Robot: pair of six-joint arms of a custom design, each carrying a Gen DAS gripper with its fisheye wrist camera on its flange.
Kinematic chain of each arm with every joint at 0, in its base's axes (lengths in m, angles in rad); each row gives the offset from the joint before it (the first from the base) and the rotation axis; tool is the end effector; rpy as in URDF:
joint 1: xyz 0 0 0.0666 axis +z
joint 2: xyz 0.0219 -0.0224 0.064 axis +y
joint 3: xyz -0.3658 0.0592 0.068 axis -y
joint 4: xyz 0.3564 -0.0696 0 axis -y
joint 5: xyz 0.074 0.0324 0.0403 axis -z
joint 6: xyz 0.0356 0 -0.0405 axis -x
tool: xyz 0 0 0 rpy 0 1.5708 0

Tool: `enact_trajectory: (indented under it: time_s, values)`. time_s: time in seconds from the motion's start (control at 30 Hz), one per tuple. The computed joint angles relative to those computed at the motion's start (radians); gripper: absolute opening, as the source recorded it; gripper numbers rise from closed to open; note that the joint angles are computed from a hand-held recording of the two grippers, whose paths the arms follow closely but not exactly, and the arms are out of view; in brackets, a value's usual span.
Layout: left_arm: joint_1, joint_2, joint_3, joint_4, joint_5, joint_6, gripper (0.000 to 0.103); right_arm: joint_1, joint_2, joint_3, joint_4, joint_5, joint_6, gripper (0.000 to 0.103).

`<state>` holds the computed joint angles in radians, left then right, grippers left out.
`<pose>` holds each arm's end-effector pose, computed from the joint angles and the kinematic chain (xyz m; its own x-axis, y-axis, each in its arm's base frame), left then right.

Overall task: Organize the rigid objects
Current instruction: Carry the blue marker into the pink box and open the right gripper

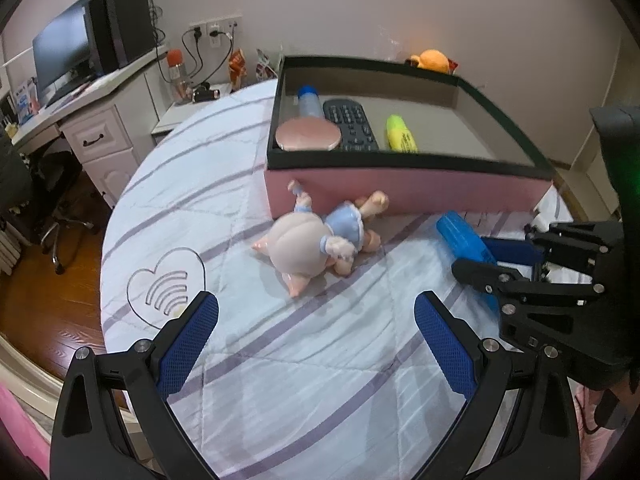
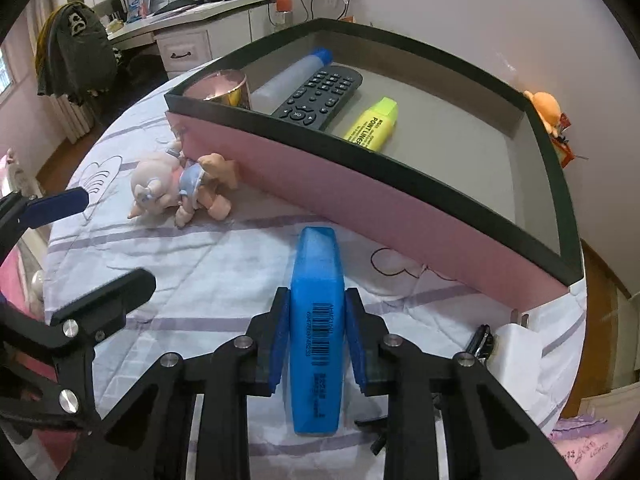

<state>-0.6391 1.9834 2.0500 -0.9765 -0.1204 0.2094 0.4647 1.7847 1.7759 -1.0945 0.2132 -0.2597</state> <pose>0.5268 -0.3867 0.3757 -0.7306 0.2858 -0.6201 0.3896 0.9203 -0.0348 0.5142 0.2489 0.3733 -0.8619 -0.1513 -0.4840 -0.1360 0.9885 -0.0668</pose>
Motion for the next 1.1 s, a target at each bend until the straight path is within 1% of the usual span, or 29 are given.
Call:
enact_trajectory:
  time_s: [0.13,0.23,0.3,0.4,0.43,0.47,0.5,0.57,0.6,0.63,0.7,0.77,0.83,0.93,1.0,1.03,1.07,1.1]
  values:
    - [0.006,-0.016,-0.002,0.037,0.029,0.000,0.100,-0.019,-0.041,-0.002,0.037,-0.094,-0.006,0.027]
    - [0.009,-0.002,0.037,0.043,0.030,-0.005,0.100,-0.037,-0.060,0.030,0.058,-0.138,0.001,0.027]
    - [0.010,0.013,0.069,0.041,0.025,-0.008,0.100,-0.045,-0.057,0.064,0.067,-0.139,0.004,0.027]
    - [0.013,0.038,0.117,0.029,0.027,-0.011,0.100,-0.075,-0.016,0.161,0.065,-0.126,0.012,0.027]
    - [0.014,0.046,0.130,0.024,0.029,-0.012,0.100,-0.088,0.008,0.206,0.048,-0.126,0.014,0.027]
    - [0.015,0.050,0.135,0.021,0.029,-0.013,0.100,-0.102,0.028,0.238,0.051,-0.125,0.012,0.026]
    - [0.017,0.059,0.147,0.015,0.032,-0.016,0.100,-0.114,0.052,0.272,0.032,-0.134,0.011,0.023]
    - [0.020,0.080,0.178,-0.003,0.035,-0.019,0.100,-0.137,0.095,0.325,0.018,-0.151,0.004,0.020]
    - [0.021,0.089,0.189,-0.009,0.035,-0.021,0.100,-0.150,0.124,0.360,-0.005,-0.162,0.002,0.019]
    - [0.023,0.101,0.205,-0.018,0.037,-0.022,0.100,-0.160,0.139,0.371,-0.007,-0.172,-0.003,0.019]
    - [0.027,0.118,0.229,-0.033,0.042,-0.021,0.100,-0.177,0.204,0.449,-0.070,-0.200,-0.005,0.019]
    - [0.030,0.131,0.244,-0.042,0.045,-0.025,0.100,-0.190,0.214,0.440,-0.062,-0.245,-0.019,0.019]
    - [0.033,0.142,0.258,-0.051,0.045,-0.023,0.100,-0.193,0.208,0.420,-0.054,-0.250,-0.025,0.019]
    - [0.036,0.150,0.264,-0.054,0.053,-0.020,0.100,-0.200,0.211,0.424,-0.069,-0.295,-0.022,0.019]
    - [0.038,0.150,0.257,-0.052,0.056,-0.020,0.100,-0.197,0.220,0.449,-0.108,-0.282,-0.004,0.019]
    - [0.037,0.149,0.255,-0.051,0.057,-0.019,0.100,-0.197,0.219,0.453,-0.113,-0.285,0.002,0.019]
    - [0.037,0.149,0.253,-0.052,0.057,-0.019,0.100,-0.199,0.226,0.468,-0.136,-0.292,0.010,0.020]
    - [0.037,0.149,0.251,-0.053,0.058,-0.019,0.100,-0.197,0.243,0.503,-0.179,-0.293,0.021,0.020]
